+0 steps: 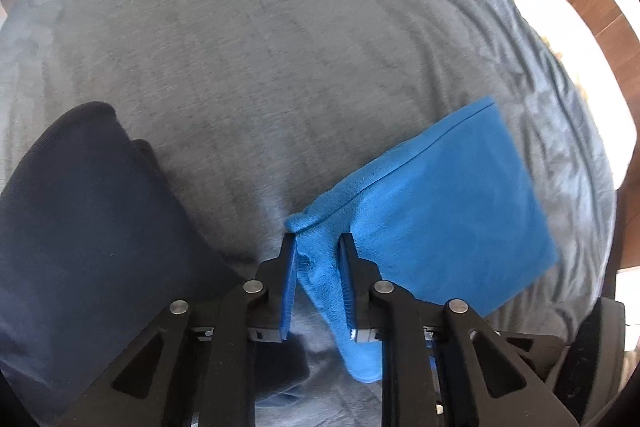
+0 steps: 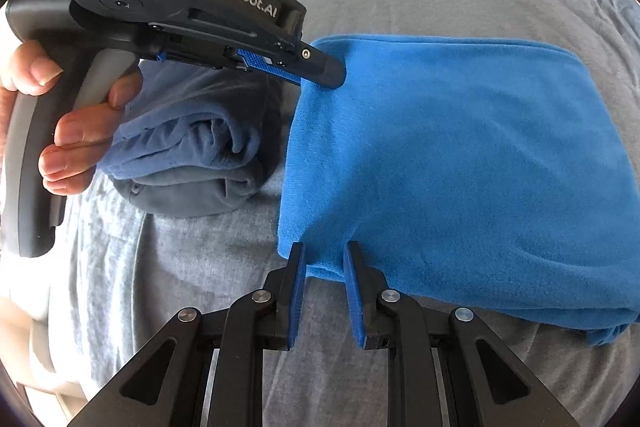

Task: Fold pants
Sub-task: 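Open both tools and release the folded blue sweatpants, then grasp the folded blue bundle with the left tool while the right tool grasps beside it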

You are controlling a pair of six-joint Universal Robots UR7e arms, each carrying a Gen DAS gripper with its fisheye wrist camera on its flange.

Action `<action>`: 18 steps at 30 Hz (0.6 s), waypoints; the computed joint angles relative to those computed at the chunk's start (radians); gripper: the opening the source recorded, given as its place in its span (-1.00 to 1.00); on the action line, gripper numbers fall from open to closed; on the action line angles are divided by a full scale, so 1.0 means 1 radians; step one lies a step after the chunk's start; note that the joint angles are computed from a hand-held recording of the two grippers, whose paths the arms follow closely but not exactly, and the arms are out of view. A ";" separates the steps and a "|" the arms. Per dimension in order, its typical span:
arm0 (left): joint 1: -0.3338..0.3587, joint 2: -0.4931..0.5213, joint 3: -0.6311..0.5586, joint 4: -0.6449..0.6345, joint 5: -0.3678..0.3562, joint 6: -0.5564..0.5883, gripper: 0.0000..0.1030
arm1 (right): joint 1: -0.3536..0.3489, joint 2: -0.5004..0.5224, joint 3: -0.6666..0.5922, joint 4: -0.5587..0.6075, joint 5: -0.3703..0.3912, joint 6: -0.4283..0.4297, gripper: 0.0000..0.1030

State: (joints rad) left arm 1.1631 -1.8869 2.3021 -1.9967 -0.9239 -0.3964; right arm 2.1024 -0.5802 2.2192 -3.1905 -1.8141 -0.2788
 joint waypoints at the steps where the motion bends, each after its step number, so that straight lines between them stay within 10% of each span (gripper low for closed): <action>1: -0.005 0.001 0.000 0.010 0.015 -0.007 -0.46 | 0.000 -0.002 0.001 0.005 0.002 -0.002 -0.58; 3: -0.027 0.008 0.001 0.045 0.069 -0.045 -0.17 | 0.000 -0.008 0.000 0.018 0.007 -0.002 -0.58; 9: -0.215 -0.050 0.031 0.228 0.268 -0.217 -0.08 | 0.009 -0.096 0.016 0.071 0.012 0.007 -0.51; 11: -0.305 -0.092 0.038 0.350 0.329 -0.315 0.04 | 0.021 -0.142 0.036 0.041 -0.007 -0.016 -0.19; 18: -0.556 -0.225 0.051 0.718 0.297 -0.735 0.19 | 0.009 -0.282 0.070 -0.061 -0.065 -0.079 0.16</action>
State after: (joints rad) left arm 0.6075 -2.1120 2.3534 -1.2789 -0.6269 -1.1315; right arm 2.1113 -0.8619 2.2897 -3.2512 -1.8790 -0.3582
